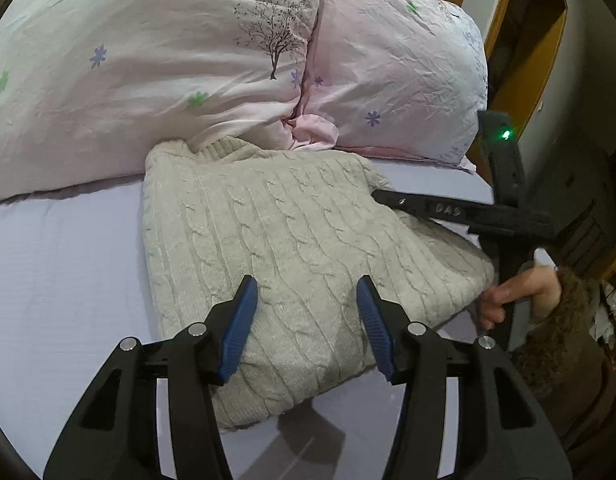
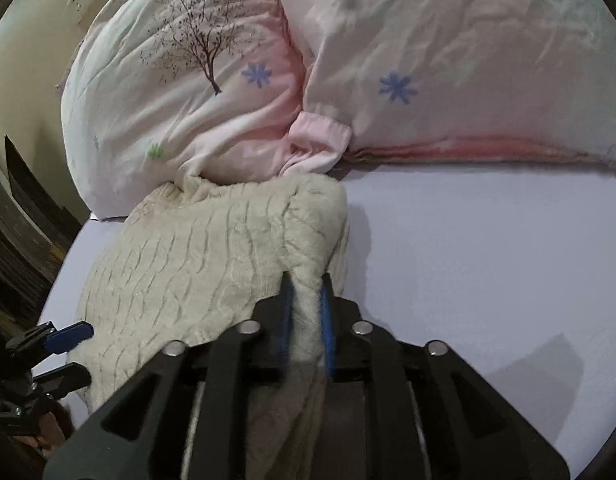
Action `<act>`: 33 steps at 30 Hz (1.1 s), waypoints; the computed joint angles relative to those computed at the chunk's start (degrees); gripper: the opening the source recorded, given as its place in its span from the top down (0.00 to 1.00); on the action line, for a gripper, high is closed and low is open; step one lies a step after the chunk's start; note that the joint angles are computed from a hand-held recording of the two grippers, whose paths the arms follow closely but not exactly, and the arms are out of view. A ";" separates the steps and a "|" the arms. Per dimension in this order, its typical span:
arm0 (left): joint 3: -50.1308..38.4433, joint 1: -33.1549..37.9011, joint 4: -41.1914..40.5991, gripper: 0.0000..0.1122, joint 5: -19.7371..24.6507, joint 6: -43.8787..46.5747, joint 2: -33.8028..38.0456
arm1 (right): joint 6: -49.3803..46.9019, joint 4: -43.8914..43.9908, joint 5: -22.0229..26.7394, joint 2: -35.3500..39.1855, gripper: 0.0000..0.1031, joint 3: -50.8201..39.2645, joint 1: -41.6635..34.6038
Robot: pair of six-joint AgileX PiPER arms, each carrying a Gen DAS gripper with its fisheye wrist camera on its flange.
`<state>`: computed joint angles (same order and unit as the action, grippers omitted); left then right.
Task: Fold small clothes
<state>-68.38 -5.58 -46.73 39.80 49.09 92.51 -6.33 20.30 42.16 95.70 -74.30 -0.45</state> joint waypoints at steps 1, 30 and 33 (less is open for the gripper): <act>0.96 0.25 -0.11 0.52 -0.15 0.18 -1.23 | -1.75 2.67 -1.64 -3.20 0.70 2.25 -1.67; 13.99 -2.78 34.63 0.10 -10.22 -33.38 -8.57 | 45.45 -40.19 14.83 -14.65 0.02 13.59 29.02; 13.68 -2.89 36.33 0.10 -9.96 -35.37 -8.03 | 49.11 -43.39 17.62 -13.75 0.02 13.85 32.75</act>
